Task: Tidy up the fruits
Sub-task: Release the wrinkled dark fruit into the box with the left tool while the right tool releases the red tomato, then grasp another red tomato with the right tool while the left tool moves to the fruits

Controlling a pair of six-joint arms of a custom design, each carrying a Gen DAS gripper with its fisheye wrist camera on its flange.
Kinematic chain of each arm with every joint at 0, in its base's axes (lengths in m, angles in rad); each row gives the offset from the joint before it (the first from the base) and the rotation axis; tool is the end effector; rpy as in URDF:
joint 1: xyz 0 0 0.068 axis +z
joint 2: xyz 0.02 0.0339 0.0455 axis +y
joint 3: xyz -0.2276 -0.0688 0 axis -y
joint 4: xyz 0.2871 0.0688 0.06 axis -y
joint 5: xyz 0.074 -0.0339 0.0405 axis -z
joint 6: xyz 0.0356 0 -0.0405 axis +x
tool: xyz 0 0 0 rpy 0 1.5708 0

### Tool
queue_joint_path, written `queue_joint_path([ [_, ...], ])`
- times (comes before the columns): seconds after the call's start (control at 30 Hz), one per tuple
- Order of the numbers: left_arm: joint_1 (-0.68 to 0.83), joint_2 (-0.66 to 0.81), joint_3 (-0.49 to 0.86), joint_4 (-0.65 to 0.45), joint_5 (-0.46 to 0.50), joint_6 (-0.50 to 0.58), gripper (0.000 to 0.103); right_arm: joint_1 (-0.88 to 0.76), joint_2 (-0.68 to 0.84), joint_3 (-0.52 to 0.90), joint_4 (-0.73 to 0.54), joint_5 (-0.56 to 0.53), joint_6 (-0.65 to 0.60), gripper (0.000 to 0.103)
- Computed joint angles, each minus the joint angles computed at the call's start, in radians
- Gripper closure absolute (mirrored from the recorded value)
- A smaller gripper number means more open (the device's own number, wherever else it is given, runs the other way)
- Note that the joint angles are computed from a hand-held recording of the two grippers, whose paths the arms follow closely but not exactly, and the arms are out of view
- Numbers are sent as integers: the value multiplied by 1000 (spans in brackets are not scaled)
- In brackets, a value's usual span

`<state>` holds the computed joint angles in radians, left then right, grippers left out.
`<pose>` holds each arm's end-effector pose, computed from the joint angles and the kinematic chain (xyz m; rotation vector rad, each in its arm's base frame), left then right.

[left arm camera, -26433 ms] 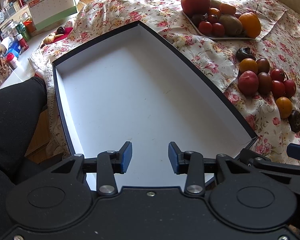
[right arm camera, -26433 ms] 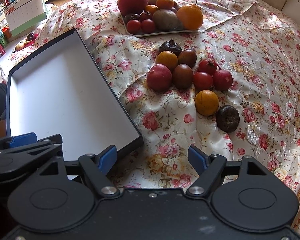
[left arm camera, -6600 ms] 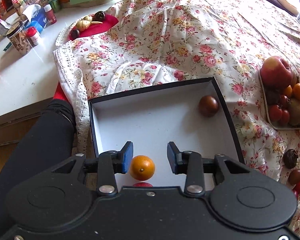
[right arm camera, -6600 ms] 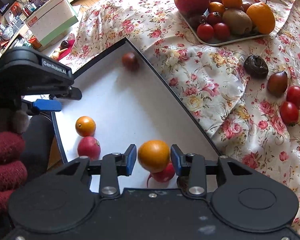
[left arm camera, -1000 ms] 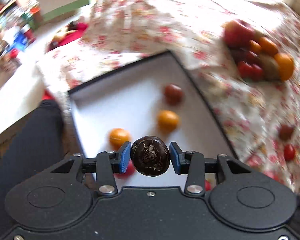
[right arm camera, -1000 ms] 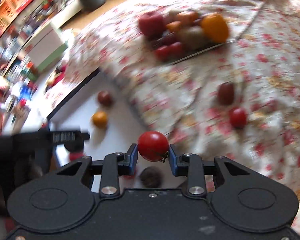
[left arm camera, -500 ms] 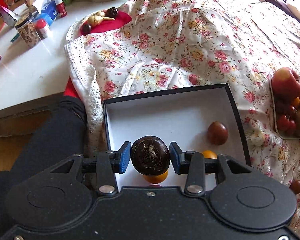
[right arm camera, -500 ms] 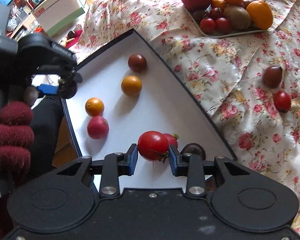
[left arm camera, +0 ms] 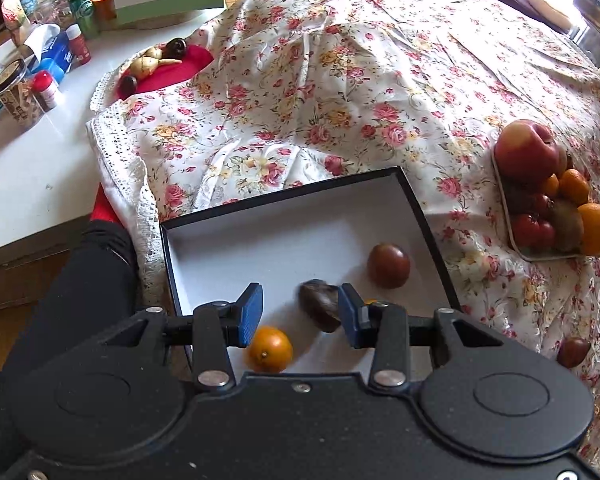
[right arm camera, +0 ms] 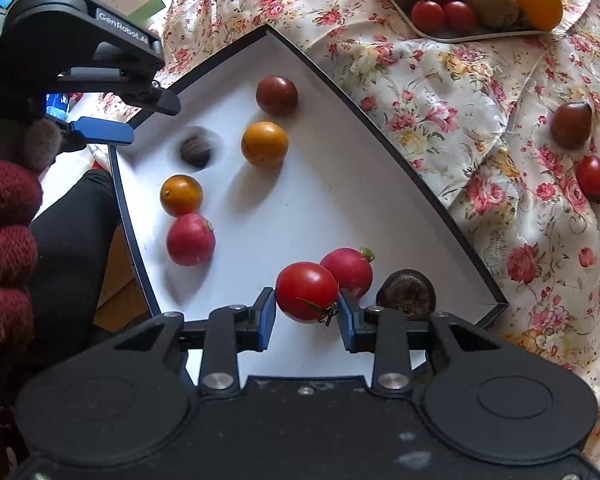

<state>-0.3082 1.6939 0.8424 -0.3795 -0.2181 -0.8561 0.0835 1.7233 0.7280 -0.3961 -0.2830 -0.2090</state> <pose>0.3058 -0.0893 0.0604 -0.7907 2.6236 -0.0079 0.2787 0.0333 0.0238 -0.4624 2.8827 0.3986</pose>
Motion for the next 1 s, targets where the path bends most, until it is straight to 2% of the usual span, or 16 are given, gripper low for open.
queue_joint_path([
  [0.53,-5,7,8,-22,23,12,54,-3,-1,10,-15,-45,-8,67],
  [1.0,-4,19,18,-40,30,9,54,-6,-13,-7,-14,-36,-10,67],
])
